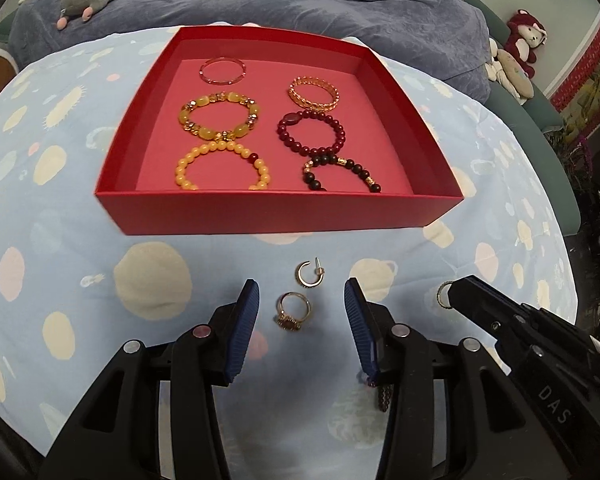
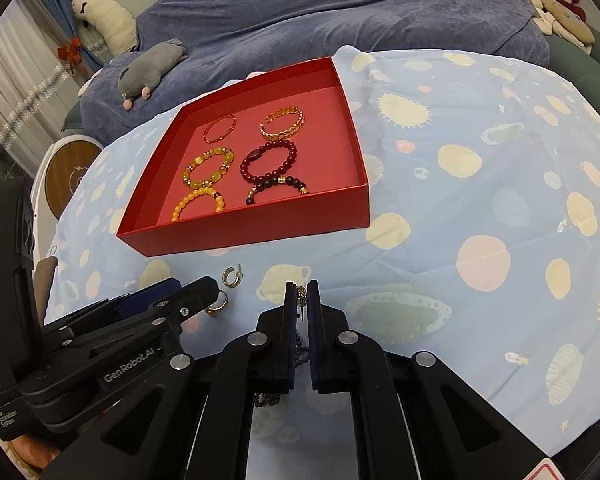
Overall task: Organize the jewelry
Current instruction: 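Grasp the gold hoop earring with the left gripper while the right gripper grasps the small gold earring, then carry both gold earrings over the red box with both grippers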
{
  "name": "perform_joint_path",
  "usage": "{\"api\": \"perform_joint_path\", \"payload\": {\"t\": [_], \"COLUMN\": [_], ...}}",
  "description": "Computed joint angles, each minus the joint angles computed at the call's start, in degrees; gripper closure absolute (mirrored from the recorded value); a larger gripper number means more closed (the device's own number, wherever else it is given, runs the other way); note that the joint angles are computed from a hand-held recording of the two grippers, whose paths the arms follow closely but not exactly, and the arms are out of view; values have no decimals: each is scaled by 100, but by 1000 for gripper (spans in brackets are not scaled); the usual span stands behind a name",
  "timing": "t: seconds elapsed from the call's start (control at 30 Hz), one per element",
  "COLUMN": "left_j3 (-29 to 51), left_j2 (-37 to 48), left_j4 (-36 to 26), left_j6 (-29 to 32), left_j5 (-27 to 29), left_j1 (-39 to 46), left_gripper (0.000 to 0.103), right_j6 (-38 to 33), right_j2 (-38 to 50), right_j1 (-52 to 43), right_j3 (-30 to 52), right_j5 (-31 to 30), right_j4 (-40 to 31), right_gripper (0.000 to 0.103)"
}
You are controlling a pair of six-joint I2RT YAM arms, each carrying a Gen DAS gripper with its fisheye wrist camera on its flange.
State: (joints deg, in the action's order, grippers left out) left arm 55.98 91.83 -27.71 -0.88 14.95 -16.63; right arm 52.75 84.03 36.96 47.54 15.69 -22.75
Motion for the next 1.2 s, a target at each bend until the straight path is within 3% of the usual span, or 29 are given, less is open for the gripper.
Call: {"api": "perform_joint_path", "payload": {"t": [0.27, 0.37, 0.63, 1.2], "left_j3": [126, 152, 62, 473], "left_j2": [448, 476, 215, -946], "left_j4": [260, 272, 132, -925], "left_j6": [117, 154, 175, 316], "left_j5": [-280, -334, -346, -146], "left_j1": [-239, -244, -234, 126], "left_gripper": [74, 87, 87, 87], "right_j6": [-107, -127, -68, -190], "right_j2": [126, 200, 204, -83], "right_j1": [-249, -251, -126, 400], "right_j3": [-69, -32, 109, 1068], "right_j5": [-200, -222, -134, 344], "right_j4": [181, 211, 86, -585], "right_gripper": [97, 97, 97, 97]}}
